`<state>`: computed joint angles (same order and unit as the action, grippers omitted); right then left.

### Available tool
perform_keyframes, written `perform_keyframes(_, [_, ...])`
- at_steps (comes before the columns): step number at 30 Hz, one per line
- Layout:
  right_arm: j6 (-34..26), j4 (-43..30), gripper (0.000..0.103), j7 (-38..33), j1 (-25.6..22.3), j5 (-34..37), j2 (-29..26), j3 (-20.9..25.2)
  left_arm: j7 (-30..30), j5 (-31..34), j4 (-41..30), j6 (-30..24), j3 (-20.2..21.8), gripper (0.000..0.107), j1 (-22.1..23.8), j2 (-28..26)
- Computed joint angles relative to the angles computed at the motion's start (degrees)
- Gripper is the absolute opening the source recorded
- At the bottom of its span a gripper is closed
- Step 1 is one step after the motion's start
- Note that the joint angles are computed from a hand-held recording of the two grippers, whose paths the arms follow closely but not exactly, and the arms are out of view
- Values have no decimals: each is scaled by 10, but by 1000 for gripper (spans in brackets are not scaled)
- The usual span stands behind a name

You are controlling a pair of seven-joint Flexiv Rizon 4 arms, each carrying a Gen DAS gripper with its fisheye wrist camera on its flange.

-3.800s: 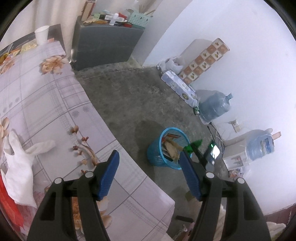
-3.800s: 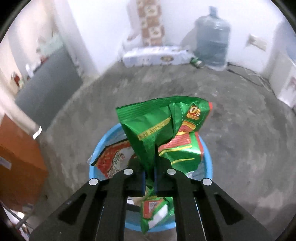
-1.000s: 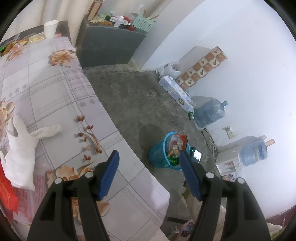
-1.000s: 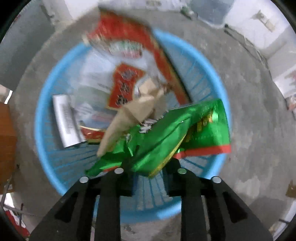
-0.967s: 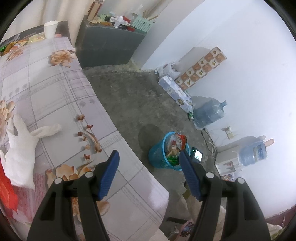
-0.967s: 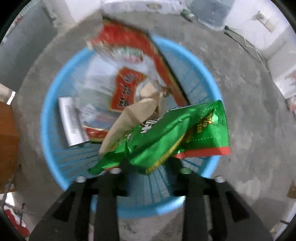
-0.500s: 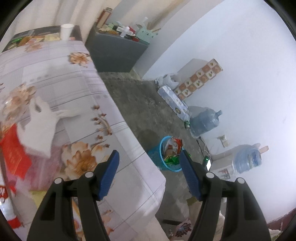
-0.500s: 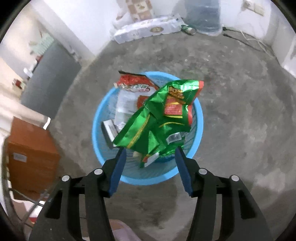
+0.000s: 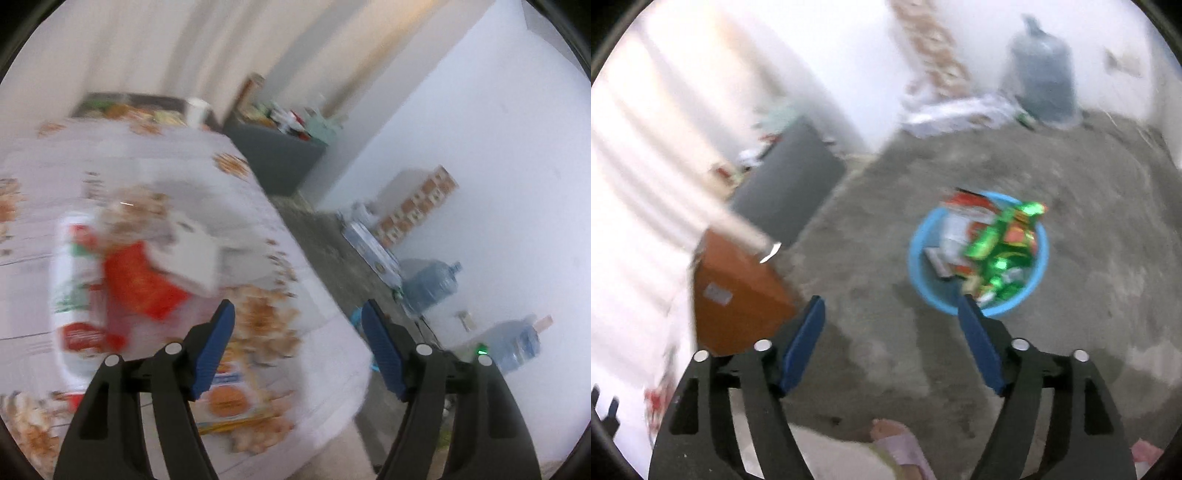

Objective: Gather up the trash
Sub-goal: 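Move both tools to the table and grasp the yellow Enaak snack pack with the right tool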

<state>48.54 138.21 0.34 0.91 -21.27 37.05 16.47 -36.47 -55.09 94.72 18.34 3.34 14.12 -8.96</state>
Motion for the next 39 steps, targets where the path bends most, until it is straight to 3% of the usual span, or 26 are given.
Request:
perform_keyframes(3, [46, -37, 79, -5, 10, -33, -35, 11, 28, -12, 28, 48, 17, 72, 9, 16])
perform_keyframes(9, [147, -140, 82, -39, 54, -82, -166, 14, 43, 2, 71, 146, 38, 73, 26, 25])
perform_keyframes(15, [201, -284, 88, -174, 181, -37, -351, 0, 34, 20, 99, 172, 43, 73, 42, 17])
perform_keyframes(20, [123, -405, 88, -280, 264, -11, -458, -11, 43, 34, 104, 150, 43, 73, 55, 13])
perform_keyframes(27, [-9, -516, 88, -313, 333, -46, -545, -49, 59, 38, 103, 159, 36, 73, 54, 4])
perform_keyframes(32, [-60, -543, 82, -323, 355, -54, -569, -60, 55, 37, 99, 159, 30, 73, 52, -3])
perform_keyframes(39, [-48, -521, 67, -307, 351, -40, -556, -60, 37, 62, 68, 151, 20, 77, 47, -25])
